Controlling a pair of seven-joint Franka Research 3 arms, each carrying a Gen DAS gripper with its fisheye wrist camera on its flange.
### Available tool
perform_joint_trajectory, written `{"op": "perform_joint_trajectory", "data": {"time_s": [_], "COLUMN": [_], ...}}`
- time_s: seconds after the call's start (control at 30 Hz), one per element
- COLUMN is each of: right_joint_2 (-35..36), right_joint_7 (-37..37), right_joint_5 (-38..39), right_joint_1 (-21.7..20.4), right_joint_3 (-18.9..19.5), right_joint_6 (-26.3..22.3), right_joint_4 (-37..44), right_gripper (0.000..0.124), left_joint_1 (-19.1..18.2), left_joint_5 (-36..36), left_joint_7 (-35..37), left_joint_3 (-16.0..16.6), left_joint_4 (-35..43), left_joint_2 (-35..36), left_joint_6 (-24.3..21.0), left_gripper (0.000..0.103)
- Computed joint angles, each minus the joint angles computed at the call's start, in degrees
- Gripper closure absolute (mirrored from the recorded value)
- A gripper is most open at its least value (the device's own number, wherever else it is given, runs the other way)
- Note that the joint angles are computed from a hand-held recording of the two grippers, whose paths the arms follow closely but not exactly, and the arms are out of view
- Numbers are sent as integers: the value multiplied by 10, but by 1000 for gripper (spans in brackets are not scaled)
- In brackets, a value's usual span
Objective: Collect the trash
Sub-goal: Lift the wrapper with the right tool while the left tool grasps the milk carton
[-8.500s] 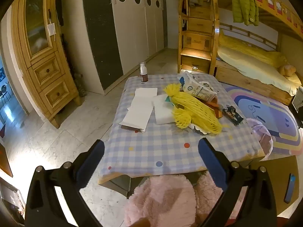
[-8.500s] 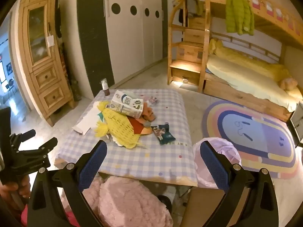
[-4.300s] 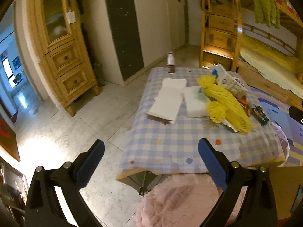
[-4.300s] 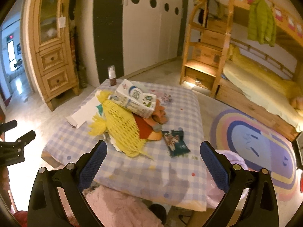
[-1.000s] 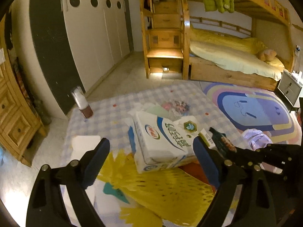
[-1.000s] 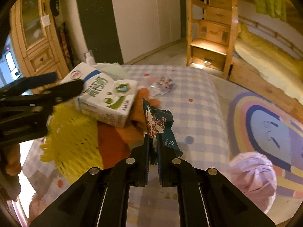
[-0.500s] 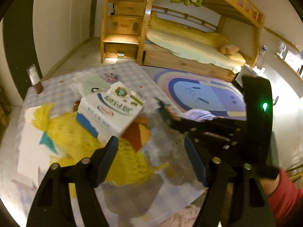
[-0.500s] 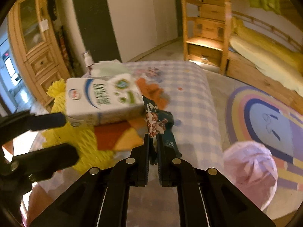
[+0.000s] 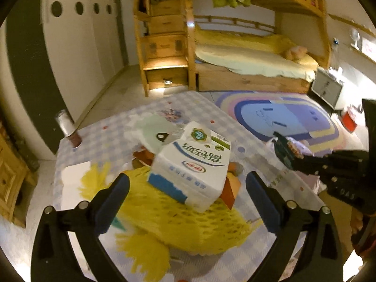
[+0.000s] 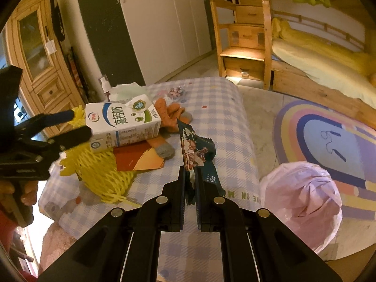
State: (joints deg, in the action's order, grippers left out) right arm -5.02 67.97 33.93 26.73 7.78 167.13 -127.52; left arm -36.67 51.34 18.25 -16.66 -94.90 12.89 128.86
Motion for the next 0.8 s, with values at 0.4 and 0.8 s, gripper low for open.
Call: {"op": "perform_joint_trajectory", "data": {"time_s": [0.4, 0.8], "right_joint_2": [-9, -68], "right_joint_7": [-2, 40], "right_joint_5": [4, -15], "right_joint_1": [-4, -36], "right_joint_3": [-3, -22], "right_joint_6": [-8, 23], "right_joint_4": [-7, -77], "right_gripper": [116, 116], "left_joint_1": [-9, -89], "left_joint_5": [-27, 81], "left_joint_7": [77, -37], "left_joint_3": [10, 21], "left_joint_4": [31, 165], "left_joint_2": [29, 107], "left_joint_6": [-33, -37], "left_gripper": [29, 33]}}
